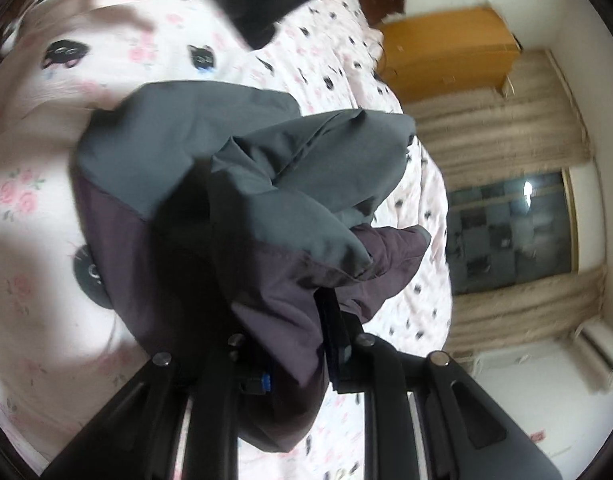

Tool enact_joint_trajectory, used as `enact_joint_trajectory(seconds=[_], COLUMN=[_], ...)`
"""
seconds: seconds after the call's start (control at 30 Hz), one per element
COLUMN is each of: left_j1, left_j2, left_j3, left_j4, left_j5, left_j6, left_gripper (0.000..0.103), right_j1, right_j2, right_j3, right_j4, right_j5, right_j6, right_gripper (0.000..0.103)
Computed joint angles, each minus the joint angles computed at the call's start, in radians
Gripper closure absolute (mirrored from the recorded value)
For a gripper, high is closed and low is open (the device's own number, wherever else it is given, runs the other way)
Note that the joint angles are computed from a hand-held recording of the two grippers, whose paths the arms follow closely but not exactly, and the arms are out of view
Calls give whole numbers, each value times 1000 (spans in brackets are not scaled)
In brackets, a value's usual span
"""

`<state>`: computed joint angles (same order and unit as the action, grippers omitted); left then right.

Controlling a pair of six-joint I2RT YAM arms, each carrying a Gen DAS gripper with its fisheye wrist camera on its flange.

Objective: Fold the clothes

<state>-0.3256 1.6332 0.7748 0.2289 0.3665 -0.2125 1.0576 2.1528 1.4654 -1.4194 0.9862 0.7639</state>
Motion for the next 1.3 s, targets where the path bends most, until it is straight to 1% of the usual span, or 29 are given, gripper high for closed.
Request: enact_joint_trajectory(seconds=[0.17, 0.3, 0.33, 0.37, 0.43, 0.53, 0.57, 0.67, 0.7, 0.8, 0.87, 0.9, 0.93, 1.03, 1.07, 1.13, 1.17, 1.23, 1.3], left_j1=[-5, -56, -80, -104, -152, -199, -200, -198, -199, -222, -228, -224, -219, -203, -195, -176, -160, -143, -133], left_j2=[-13, -29, -24, -17, 14, 97, 138, 187, 203, 255, 303, 322, 342, 371, 373, 378, 373, 358, 340], left_j3=[93, 175, 203, 233, 297, 397, 447, 500, 516, 545, 568, 574, 581, 565, 550, 536, 521, 489, 439], left_j4=[-123, -229, -264, -300, -376, -473, -525, -558, -568, -587, -602, -604, -605, -579, -563, -544, -526, -492, -433], left_j5=[96, 170, 167, 163, 115, 50, 58, 59, 55, -4, -33, -31, -30, -3, 11, 46, 78, 105, 124], left_j6=[127, 255, 288, 322, 391, 461, 481, 492, 500, 513, 504, 492, 480, 453, 445, 422, 407, 396, 393], left_gripper=[44, 44, 44, 44, 44, 45, 45, 44, 44, 44, 40, 32, 27, 24, 24, 24, 24, 24, 24], right_j1=[9, 14, 18, 18, 9, -2, -6, -19, -25, -47, -63, -71, -74, -84, -89, -108, -134, -206, -339], right_j2=[19, 1, -7, -17, -38, -90, -111, -176, -197, -245, -267, -277, -282, -326, -362, -488, -578, -764, -920], right_j3=[-13, -67, -81, -98, -134, -209, -239, -323, -350, -420, -456, -477, -489, -526, -543, -589, -617, -656, -655], right_j4=[102, 246, 272, 307, 359, 457, 496, 614, 654, 763, 822, 857, 876, 915, 925, 948, 964, 963, 943], right_j5=[41, 64, 62, 58, 51, 42, 39, 21, 13, 0, -11, -9, -5, -23, -47, -133, -214, -389, -565], right_j6=[-147, -284, -305, -335, -368, -422, -442, -507, -529, -590, -627, -650, -664, -687, -694, -715, -727, -728, -723], right_gripper=[76, 67, 62, 61, 61, 60, 60, 60, 59, 57, 58, 58, 59, 62, 62, 63, 64, 65, 65])
